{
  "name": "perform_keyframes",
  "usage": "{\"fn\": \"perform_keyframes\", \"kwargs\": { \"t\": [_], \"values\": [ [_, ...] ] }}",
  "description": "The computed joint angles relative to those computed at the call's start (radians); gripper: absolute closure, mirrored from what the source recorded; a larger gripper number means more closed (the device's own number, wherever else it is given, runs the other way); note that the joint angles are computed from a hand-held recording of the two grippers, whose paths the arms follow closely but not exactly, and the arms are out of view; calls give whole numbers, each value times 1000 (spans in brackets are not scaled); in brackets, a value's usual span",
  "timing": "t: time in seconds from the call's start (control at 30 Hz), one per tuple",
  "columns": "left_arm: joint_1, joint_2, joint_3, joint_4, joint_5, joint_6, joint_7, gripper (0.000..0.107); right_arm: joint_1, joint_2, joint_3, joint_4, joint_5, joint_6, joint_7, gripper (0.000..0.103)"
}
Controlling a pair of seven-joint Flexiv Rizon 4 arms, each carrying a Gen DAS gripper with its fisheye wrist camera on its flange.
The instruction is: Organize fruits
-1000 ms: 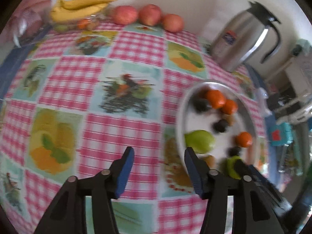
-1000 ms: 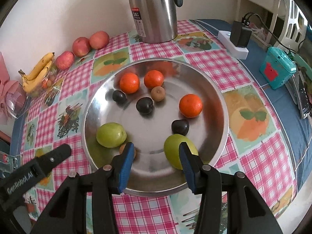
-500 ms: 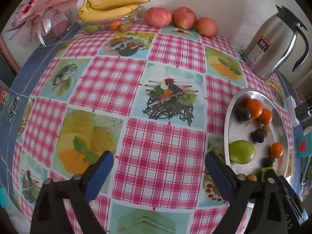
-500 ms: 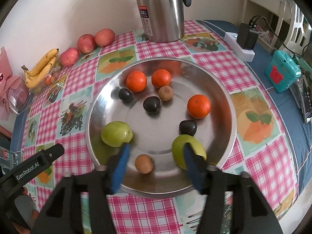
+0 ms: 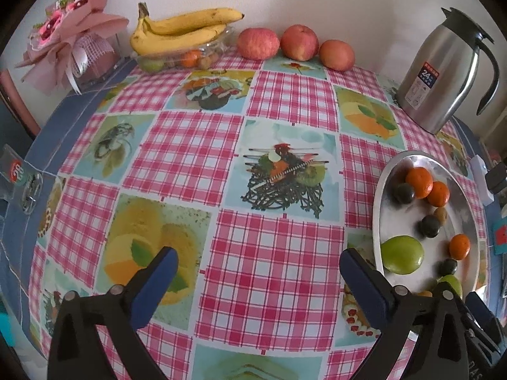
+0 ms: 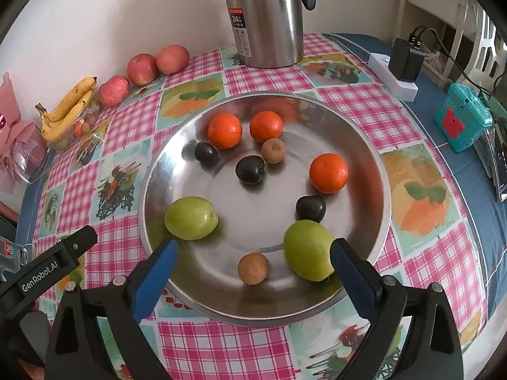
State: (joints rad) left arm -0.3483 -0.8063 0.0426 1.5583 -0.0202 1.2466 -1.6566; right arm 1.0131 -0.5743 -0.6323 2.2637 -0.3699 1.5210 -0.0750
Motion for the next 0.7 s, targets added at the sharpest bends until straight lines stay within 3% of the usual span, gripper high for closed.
{"fn": "perform_keyframes", "kwargs": {
  "t": [0.17,0.33,0.7],
  "values": [
    [-7,3,9,16,13,47,-10,4,-15,-2,18,-5,1,4,-4,6],
    [-70,8,94,20,60,68,-69,4,-32,-1,43,-15,-10,1,-17,6],
    [-137,82,192,62,192,-16,-208,4,16,26,27,14,-43,-1,-23,6]
  ]
}}
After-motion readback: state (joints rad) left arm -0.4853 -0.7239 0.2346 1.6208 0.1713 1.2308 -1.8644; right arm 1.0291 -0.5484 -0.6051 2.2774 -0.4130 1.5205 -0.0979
